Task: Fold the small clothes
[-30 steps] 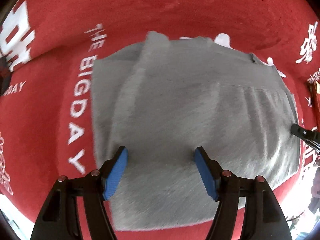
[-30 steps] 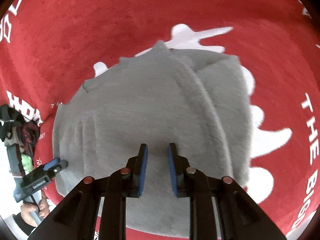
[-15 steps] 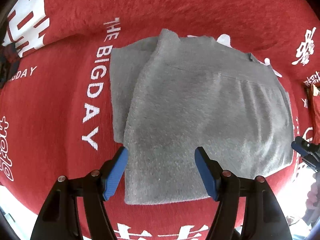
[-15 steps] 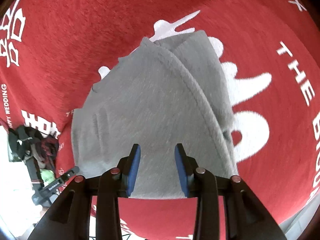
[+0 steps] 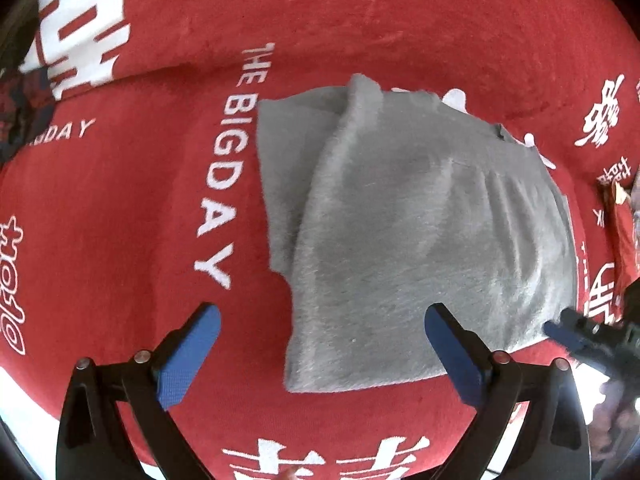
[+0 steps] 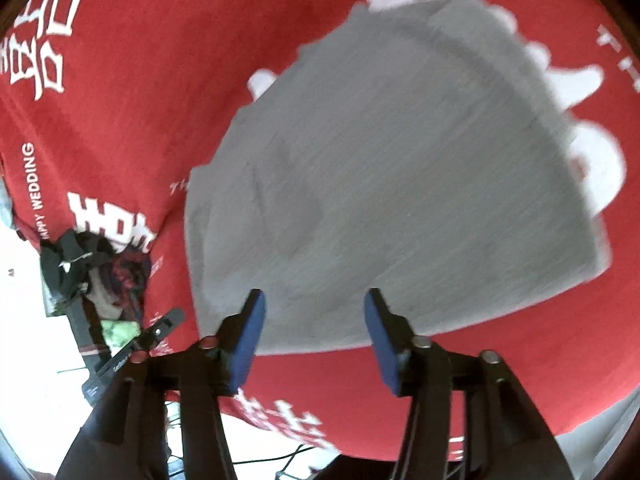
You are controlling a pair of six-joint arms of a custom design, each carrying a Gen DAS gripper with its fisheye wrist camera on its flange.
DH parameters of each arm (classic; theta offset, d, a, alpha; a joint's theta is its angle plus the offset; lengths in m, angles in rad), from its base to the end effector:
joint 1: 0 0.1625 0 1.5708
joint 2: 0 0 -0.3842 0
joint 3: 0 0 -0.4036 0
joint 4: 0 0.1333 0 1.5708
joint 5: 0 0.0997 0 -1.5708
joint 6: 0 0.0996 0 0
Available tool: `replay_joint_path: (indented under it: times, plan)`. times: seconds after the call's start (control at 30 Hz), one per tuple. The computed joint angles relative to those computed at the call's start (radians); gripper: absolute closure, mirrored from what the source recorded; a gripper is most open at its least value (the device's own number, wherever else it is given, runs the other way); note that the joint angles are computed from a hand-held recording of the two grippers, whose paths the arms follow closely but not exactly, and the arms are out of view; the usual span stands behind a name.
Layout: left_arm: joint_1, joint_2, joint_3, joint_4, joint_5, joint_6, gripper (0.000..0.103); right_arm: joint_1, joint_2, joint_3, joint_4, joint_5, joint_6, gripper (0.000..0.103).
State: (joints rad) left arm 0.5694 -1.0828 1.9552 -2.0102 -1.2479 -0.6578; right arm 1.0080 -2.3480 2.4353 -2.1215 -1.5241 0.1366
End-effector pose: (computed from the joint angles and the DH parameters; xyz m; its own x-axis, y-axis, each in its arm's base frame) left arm -0.3242 -0.4033 0.0652 -0.7832 0.3897 -0.4845 0.3610 0.9194 0.1560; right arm -0.0254 -0.2988 0.3568 -0.7830 0.6136 -0.1022 0.5894 0.6793 -0.4371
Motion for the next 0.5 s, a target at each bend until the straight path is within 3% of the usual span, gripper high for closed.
replay_joint_path:
  times: [0.17,0.23,0.43,0.5]
  plan:
    - [0.056,-0.027,0.032,-0.014,-0.062,-0.018,0.001,0.028,0.049,0.068,-0.042,0.082,0.059,0.043]
    - [0.087,-0.038,0.056,-0.046,-0.121,-0.019,0.001,0.028,0.066,0.095,-0.066,0.110,0.081,0.043]
    - [0.118,-0.034,0.098,-0.123,-0.220,-0.013,0.002,-0.024,0.081,0.183,-0.167,0.211,0.184,0.043]
    - [0.122,-0.020,0.101,-0.149,-0.245,-0.008,0.020,-0.037,0.083,0.209,-0.212,0.230,0.220,0.043]
